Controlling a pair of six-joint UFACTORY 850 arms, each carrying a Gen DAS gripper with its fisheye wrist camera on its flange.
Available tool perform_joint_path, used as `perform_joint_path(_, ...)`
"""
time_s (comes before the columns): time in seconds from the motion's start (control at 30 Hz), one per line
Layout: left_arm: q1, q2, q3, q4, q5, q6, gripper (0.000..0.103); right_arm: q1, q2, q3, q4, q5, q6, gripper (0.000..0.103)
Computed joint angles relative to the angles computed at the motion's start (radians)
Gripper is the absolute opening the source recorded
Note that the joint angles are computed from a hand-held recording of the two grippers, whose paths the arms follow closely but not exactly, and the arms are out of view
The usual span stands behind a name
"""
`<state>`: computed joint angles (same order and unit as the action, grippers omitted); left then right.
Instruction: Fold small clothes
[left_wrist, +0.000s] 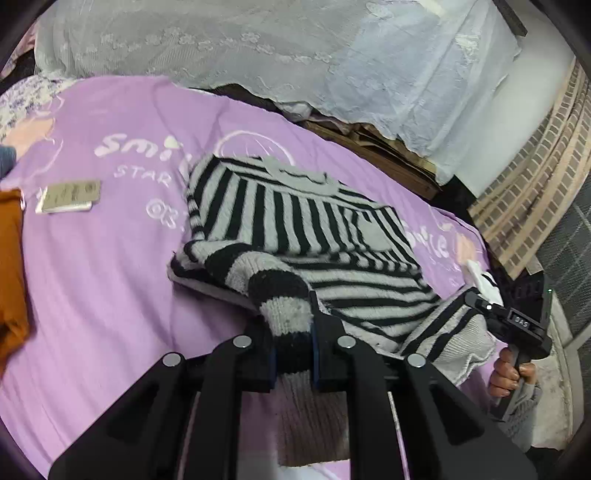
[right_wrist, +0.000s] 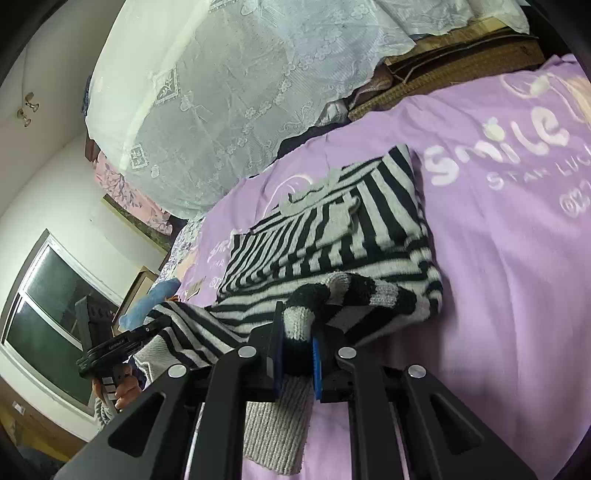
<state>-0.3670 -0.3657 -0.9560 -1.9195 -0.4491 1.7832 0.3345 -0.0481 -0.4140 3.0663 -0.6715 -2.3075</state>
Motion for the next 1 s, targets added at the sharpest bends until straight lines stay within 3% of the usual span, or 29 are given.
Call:
perform_joint_path(0.33,-0.001,-0.073,-0.133,0.110,0.047,-0.137,0.012,-0.076,-0.034,-0.076,-0.106,0.030,0.077,0.013)
perform_joint_path(1.0,0.003,-0.223,-0.376,0.276,0.070,-0.403,0.012,-0.208,-0.170,-0.243,-0.284,0.020,0.232,0.013)
